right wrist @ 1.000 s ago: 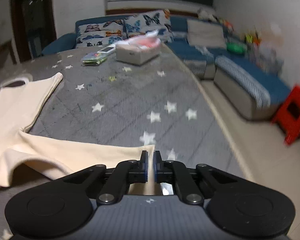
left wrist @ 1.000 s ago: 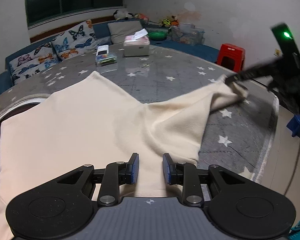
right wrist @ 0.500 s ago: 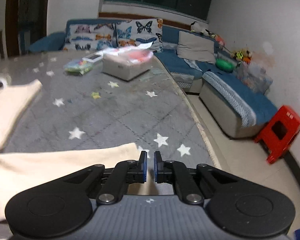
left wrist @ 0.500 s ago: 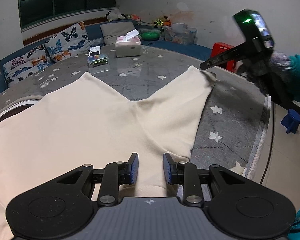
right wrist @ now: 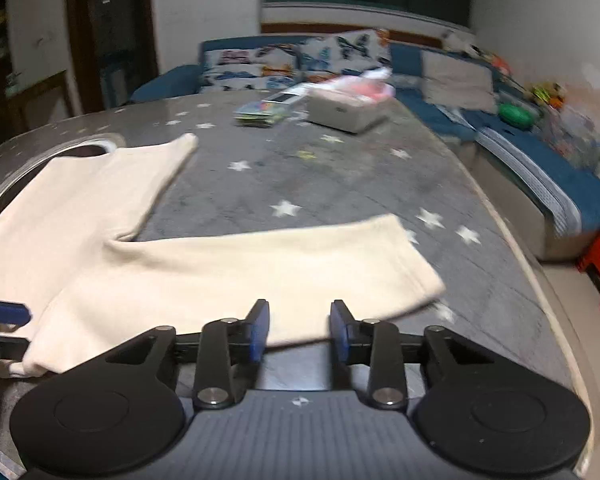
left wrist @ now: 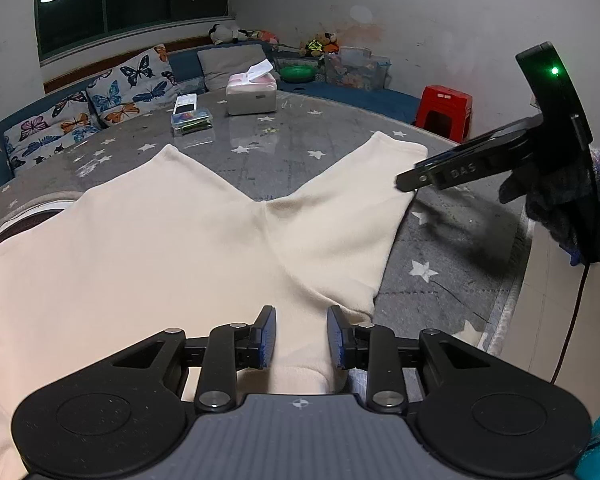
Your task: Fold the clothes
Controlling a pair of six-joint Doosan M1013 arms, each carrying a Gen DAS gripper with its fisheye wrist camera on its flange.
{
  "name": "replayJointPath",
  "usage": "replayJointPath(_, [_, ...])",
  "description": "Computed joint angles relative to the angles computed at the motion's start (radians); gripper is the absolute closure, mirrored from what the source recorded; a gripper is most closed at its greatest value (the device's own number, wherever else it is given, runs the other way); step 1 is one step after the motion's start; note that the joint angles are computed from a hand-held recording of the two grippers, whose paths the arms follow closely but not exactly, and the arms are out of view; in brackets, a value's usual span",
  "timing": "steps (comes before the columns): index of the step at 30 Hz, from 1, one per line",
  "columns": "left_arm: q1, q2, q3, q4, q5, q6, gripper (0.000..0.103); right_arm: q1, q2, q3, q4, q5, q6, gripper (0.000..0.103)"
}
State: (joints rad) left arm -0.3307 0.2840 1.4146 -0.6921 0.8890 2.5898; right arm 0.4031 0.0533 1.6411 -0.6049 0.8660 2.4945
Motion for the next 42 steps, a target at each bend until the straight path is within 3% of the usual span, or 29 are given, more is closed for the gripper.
replayJointPath(6, [-0.001,0.002,-0.002,-0.003,0.0,-0.011,0.07,-0.006,-0.002,-0.011,-0.012,0.026,-0.001,0.07])
replayJointPath(13, [0.0,-0.005,0.004,0.002,-0.017,-0.061,0.064,-0.026,0.043,-0.057,0.094,-0.112,-0.136,0.065])
replayJointPath(18, [0.017,-0.017,0.016,-0.002,-0.057,-0.113,0.063,-0.032,0.078,-0.074,0.083,-0.103,-0.119,0.064])
replayJointPath(28, [0.096,-0.031,0.021,0.125,-0.196,-0.416,0.063,-0.03,0.058,-0.047,0.031,-0.087,-0.007,0.061])
replayJointPath(33, [0.128,-0.009,0.001,0.211,-0.216,-0.585,0.064,-0.027,0.065,-0.056,0.032,-0.078,-0.015,0.051])
replayJointPath(35, [0.137,-0.004,0.003,0.202,-0.228,-0.595,0.064,-0.025,0.069,-0.06,0.03,-0.075,-0.018,0.049])
replayJointPath(37, [0.135,0.002,-0.002,0.289,-0.237,-0.679,0.067,-0.024,0.071,-0.062,0.029,-0.073,-0.015,0.048])
replayJointPath(42, [0.142,-0.004,-0.006,0.328,-0.25,-0.747,0.067,-0.026,0.071,-0.063,0.036,-0.072,-0.02,0.048])
